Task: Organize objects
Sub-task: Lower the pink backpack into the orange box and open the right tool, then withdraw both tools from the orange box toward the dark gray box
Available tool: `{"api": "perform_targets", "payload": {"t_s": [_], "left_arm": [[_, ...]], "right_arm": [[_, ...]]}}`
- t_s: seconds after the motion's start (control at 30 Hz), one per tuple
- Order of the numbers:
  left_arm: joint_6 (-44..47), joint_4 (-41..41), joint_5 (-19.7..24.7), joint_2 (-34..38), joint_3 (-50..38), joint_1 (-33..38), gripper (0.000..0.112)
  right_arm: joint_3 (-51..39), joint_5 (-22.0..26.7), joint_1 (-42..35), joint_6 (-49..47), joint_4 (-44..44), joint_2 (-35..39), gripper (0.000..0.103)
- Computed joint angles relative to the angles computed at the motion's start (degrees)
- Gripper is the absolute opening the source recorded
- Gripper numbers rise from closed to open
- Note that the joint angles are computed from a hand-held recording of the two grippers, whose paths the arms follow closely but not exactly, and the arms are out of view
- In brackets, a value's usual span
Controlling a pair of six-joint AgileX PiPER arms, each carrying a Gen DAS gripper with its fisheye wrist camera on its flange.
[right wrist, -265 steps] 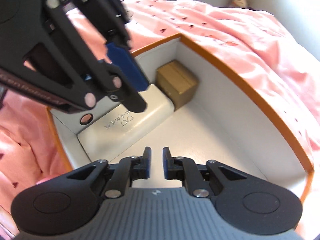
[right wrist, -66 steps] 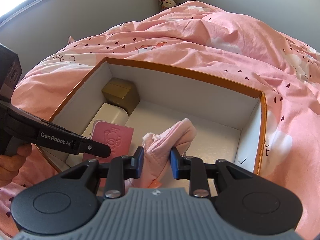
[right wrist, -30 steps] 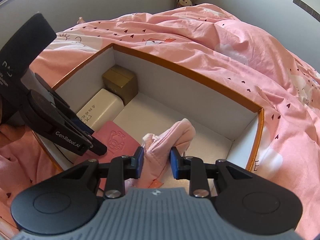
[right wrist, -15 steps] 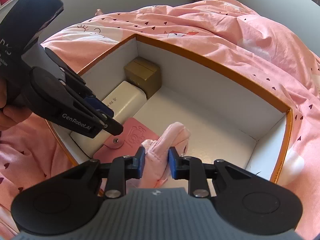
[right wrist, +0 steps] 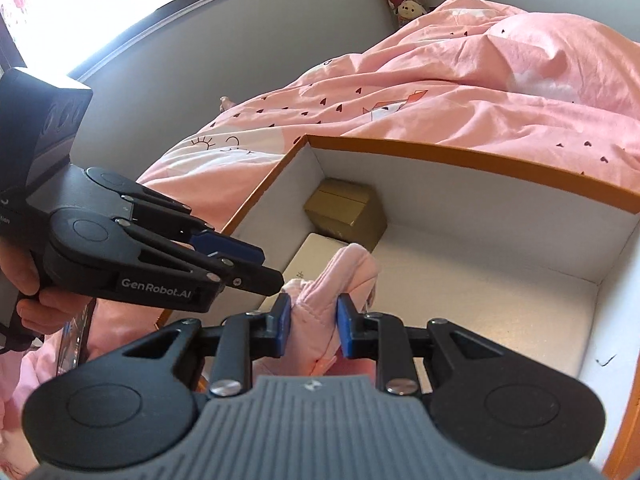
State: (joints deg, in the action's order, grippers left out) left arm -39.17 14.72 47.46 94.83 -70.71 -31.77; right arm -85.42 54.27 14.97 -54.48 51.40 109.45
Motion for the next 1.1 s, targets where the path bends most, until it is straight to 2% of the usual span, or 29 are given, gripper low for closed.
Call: {"api": "perform_targets", "payload": {"t_s": [0.17,0.4,0.67,0.8,0.97,1.1], "left_arm": [[2.2,-1.1,-1.8,0.9,0.8,-0.1,0.031],[3.3,-2.1,-3.5,1.6,1.7,0.0,0.031],[3.0,-2.1,-4.3,1.3,2.9,-1.0,0.031],[1.1,0.3,-3.9,1.6,2.9,-2.1,0.031],[0.1,0.0,-5.3,0.1,4.2,-2.5,0.031],[-4.9,2.8,-5.8,-3.3,5.8,-5.1,0.031]], "right_arm": [[-0.4,1.0,-0.2,0.3,-0.5,1.6,0.026],[-3.7,3.1,0.4,5.2,-8.3,2.7,0.026],[-6.8,1.4,4.3,13.4,-22.9,4.5,0.024],[-7.3,2.5,4.4,13.2,-23.3,5.1,0.02],[-6.4,1.9,4.3,12.4,-22.9,4.3,0.021],[-3.8,1.1,3.1,12.9,-21.0,0.8,0.022]]}}
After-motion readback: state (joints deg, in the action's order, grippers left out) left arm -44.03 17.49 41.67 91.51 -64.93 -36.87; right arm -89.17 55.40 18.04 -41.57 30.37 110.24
